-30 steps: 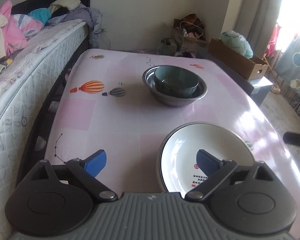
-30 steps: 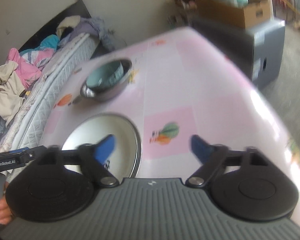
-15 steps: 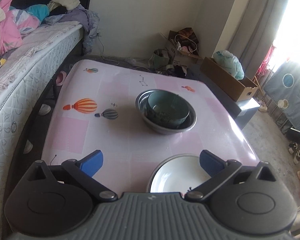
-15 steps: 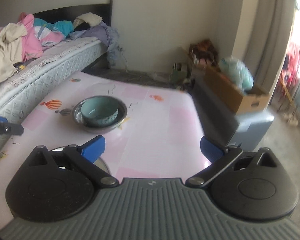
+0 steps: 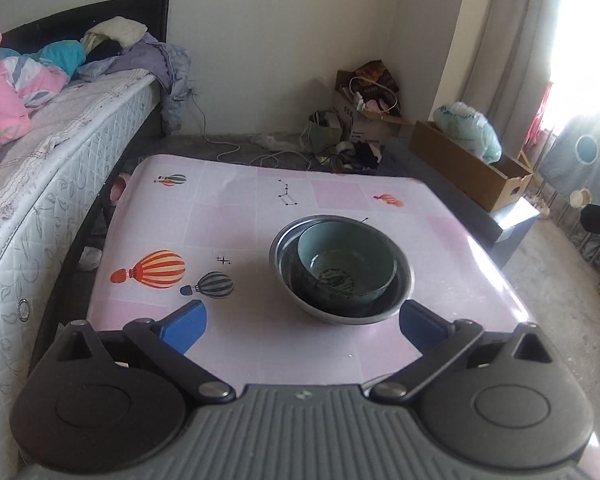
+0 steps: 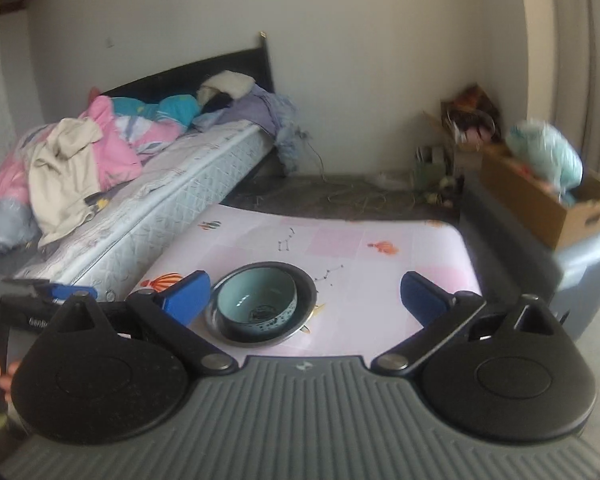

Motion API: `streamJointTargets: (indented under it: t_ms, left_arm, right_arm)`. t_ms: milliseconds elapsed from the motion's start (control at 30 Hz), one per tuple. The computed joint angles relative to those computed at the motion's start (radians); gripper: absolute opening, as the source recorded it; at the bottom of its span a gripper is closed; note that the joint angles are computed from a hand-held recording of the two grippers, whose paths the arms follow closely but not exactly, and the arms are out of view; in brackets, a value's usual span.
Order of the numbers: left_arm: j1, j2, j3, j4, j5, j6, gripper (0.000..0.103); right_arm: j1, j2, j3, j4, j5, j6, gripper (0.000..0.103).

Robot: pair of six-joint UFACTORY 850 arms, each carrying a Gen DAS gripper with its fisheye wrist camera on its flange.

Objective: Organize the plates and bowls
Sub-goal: 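Grasp the steel bowl rim with the left tool while the right tool grips it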

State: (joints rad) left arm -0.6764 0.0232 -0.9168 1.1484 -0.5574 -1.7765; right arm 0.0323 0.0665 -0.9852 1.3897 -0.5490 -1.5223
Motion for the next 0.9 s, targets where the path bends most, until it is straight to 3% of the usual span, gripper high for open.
streamJointTargets:
  t_ms: [133,233,333,500,600,733,900]
  left_arm:
    - [0.048,-0.063,-0.041,-0.045,0.021,0.061,0.099]
    - [0.092,-0.106,-0.071,-0.099,0.052,0.103,0.089]
    - [0.132,-0.136,-0.091,-0.145,0.098,0.124,0.075]
    - [0.197,-0.171,-0.114,-0.266,0.204,0.189,0.044]
    - [0.228,-0.188,-0.122,-0.390,0.262,0.280,0.030]
    - [0.252,-0.211,-0.134,-0.537,0.297,0.405,0.022]
    - [0.268,-0.238,-0.150,-0.659,0.310,0.514,0.022]
  right_arm:
    - [0.006,-0.124,-0.063,-0.007,-0.031,0.074,0.102]
    - [0.024,-0.218,-0.111,-0.014,-0.027,0.126,0.099]
    - [0.044,-0.298,-0.159,-0.042,-0.019,0.190,0.087]
    - [0.078,-0.416,-0.236,-0.105,-0.010,0.308,0.056]
    - [0.087,-0.466,-0.269,-0.132,-0.012,0.357,0.047]
    - [0.091,-0.515,-0.302,-0.151,-0.032,0.401,0.041]
    - [0.094,-0.558,-0.334,-0.182,-0.046,0.444,0.038]
